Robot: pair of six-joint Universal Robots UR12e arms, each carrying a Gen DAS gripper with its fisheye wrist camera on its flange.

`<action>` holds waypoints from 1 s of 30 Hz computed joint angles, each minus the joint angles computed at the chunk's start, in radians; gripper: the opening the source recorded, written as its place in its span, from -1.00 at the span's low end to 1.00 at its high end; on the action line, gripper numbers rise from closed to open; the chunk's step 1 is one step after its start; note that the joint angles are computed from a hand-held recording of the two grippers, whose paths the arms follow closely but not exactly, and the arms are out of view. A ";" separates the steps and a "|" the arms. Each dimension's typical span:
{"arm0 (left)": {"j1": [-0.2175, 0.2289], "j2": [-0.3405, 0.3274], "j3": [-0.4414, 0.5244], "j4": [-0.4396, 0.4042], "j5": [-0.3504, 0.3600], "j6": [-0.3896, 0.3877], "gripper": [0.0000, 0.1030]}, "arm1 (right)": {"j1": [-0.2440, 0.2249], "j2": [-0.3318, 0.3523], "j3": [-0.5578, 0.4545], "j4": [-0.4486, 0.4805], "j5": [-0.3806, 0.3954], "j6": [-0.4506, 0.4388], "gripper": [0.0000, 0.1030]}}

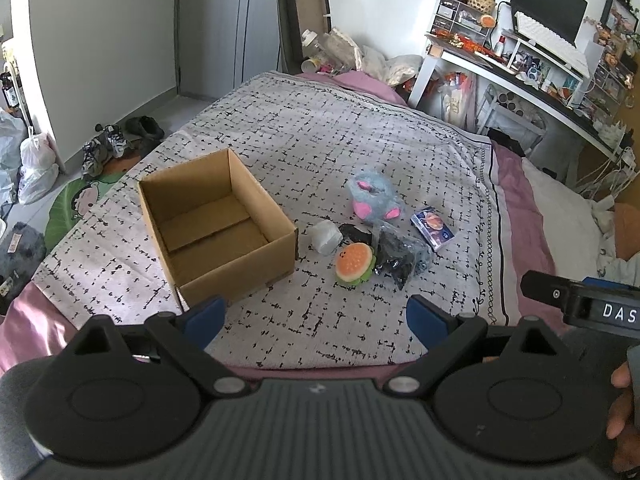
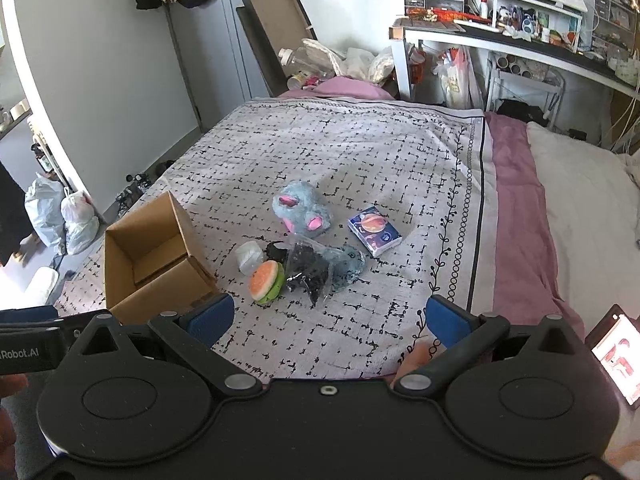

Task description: Organize soft objects

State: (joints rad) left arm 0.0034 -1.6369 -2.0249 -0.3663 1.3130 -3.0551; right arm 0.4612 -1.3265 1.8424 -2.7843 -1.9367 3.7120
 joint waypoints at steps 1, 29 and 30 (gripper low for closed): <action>-0.002 -0.006 0.004 0.001 0.001 -0.003 0.87 | -0.004 0.001 -0.001 0.000 0.009 -0.001 1.00; -0.061 -0.167 0.122 -0.012 0.001 -0.043 0.81 | -0.128 0.074 -0.028 -0.048 0.261 0.115 0.99; -0.063 -0.173 0.124 -0.009 0.001 -0.043 0.81 | -0.133 0.077 -0.028 -0.052 0.273 0.128 0.99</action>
State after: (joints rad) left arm -0.0600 -1.8096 -1.9004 -0.3749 1.3136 -3.0978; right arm 0.3286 -1.2495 1.8142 -2.8362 -1.6635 3.8397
